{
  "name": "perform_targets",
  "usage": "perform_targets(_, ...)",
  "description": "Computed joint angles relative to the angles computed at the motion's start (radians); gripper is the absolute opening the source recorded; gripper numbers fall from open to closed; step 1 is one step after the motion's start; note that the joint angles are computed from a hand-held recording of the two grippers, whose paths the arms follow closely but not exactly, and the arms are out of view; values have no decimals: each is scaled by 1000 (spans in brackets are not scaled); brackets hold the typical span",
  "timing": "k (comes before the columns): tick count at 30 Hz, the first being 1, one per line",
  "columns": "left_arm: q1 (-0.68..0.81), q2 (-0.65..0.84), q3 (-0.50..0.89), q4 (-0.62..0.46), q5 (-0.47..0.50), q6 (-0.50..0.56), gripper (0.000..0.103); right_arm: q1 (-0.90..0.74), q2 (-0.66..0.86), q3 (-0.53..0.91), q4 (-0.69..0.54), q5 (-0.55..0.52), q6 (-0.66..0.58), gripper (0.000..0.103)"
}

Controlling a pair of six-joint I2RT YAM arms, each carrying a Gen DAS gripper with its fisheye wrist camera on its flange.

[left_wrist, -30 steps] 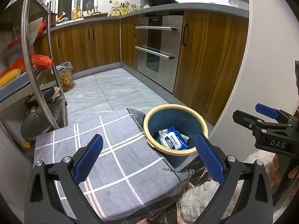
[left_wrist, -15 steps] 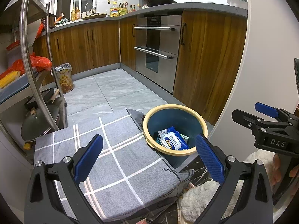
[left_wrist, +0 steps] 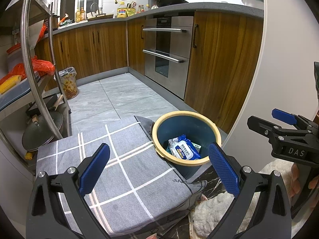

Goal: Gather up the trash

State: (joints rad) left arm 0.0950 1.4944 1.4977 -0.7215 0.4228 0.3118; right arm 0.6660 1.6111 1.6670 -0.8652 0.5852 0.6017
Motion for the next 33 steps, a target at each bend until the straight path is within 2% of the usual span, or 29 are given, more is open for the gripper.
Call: perform_targets(33, 27, 5, -2, 1, 54, 37, 97, -1, -2, -5, 5, -2, -1, 98)
